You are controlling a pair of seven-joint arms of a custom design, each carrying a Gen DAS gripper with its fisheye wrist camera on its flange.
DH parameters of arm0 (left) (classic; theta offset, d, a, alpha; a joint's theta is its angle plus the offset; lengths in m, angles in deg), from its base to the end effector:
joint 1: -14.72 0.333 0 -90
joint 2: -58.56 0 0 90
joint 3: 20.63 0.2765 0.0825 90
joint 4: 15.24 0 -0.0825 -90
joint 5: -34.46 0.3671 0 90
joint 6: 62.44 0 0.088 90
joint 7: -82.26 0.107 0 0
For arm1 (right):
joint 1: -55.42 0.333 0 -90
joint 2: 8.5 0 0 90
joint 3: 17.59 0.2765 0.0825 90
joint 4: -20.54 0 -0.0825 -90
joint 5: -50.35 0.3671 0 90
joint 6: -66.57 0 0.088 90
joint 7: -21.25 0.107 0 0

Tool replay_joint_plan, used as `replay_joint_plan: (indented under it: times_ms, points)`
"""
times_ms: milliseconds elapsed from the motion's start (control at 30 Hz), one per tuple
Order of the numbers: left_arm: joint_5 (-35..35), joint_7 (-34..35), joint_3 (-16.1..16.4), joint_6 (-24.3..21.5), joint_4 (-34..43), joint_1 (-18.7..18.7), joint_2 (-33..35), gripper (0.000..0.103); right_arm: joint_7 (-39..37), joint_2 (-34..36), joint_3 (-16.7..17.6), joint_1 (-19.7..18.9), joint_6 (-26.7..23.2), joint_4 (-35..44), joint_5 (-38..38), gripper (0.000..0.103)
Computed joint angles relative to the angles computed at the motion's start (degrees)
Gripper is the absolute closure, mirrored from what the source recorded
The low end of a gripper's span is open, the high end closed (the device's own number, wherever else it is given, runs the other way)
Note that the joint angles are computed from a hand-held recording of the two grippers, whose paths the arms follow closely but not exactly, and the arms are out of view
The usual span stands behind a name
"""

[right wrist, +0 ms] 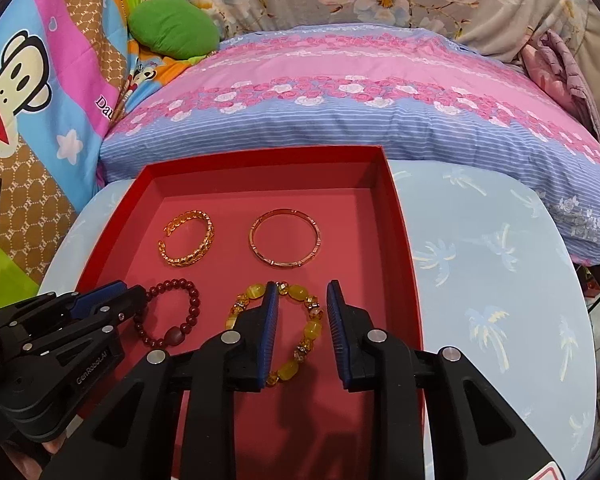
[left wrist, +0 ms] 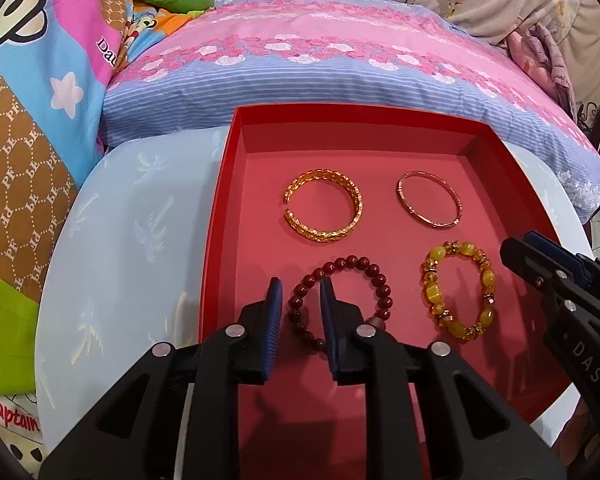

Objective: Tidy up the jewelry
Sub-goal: 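Open both tools to lay the bead bracelets beside the bangles, then move both tools back toward the remaining jewelry on the table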

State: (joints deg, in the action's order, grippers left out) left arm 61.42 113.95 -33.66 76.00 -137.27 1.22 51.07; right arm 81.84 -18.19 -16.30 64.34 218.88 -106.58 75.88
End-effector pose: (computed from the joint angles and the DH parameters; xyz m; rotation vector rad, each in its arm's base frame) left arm 0.4814 -0.2413 0.4770 -2.1146 1.6261 -0.5234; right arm 0.5244 0.0825 0.4837 -2.0644 1.4281 -0.3960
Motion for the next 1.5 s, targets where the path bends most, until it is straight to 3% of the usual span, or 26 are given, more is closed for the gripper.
replay_joint_plan:
  times_ms: [433, 800, 1500]
  points:
    - [0.1, -1.9, -1.0, -0.5, -3.2, -1.3, -6.0, 0.083, -4.1, -10.9, -0.7, 0.0, 0.5, -8.0, 3.2, 0.077]
    - [-1.4, -5.5, -2.5, -3.5, -10.2, -4.5, -15.9, 0.083, -6.5, -23.8, -1.9, -1.8, -4.7, -16.6, 4.4, 0.078]
    - [-7.3, -12.2, -4.3, -8.5, -22.8, -14.1, -28.4, 0.082, -8.4, -45.2, -2.9, -9.9, -19.4, -32.5, 0.3, 0.078]
